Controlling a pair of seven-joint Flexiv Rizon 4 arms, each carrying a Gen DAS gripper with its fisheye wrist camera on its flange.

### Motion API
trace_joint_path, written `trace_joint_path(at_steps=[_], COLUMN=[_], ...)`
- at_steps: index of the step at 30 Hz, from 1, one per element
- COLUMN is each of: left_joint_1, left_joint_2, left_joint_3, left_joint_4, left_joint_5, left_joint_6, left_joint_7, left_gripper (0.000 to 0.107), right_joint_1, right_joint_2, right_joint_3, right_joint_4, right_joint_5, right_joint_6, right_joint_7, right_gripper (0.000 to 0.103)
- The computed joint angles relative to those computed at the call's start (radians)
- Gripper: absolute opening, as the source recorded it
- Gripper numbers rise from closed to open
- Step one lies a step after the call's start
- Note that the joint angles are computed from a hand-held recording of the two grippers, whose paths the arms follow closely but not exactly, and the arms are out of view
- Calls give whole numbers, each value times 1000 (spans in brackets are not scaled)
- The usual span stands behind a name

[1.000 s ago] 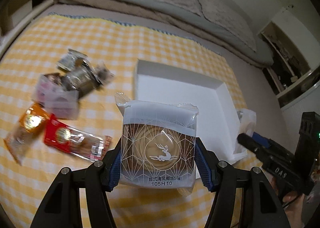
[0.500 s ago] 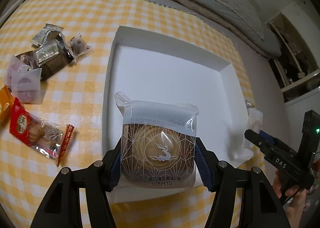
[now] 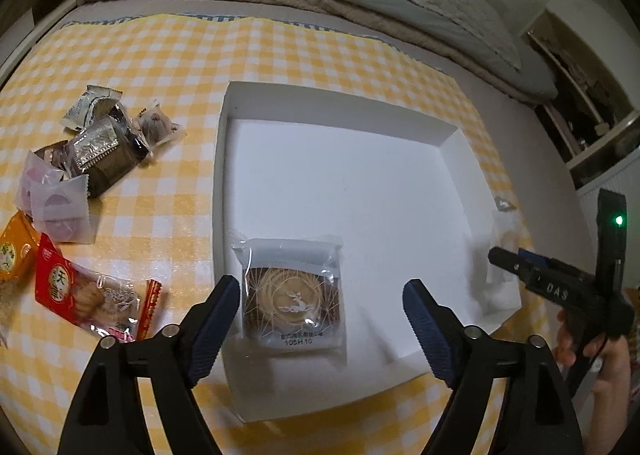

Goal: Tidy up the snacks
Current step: 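Lower both held cookie packets into the white tray and open both grippers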

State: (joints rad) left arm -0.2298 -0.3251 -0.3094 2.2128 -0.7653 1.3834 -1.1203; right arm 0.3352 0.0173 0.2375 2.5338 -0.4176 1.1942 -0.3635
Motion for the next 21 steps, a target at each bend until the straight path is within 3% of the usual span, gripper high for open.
trace_joint_path(at_steps=[5,7,19,21], left_joint_1=[-4,-13,-34,-35], left_joint_2=[20,26,43,49], left_joint_3=[20,35,85,91], left_joint_4=[15,14,5,6], left_joint_5=[33,59,172,186], left_joint_6=[-19,-27,-79,-87], left_joint_7=[15,7,-48,-59], left_gripper=[98,103,103,103], right_joint_1=[-3,1,21,24], right_joint_2=[-8,-7,42,54], right_joint_3=[-4,1,27,32], right_joint_4=[1,-3,12,15], right_joint_5=[18,58,31,30], right_joint_6=[16,11,-57,-71], right_joint_7=[-1,-17,8,18], right_gripper=[55,71,103,103])
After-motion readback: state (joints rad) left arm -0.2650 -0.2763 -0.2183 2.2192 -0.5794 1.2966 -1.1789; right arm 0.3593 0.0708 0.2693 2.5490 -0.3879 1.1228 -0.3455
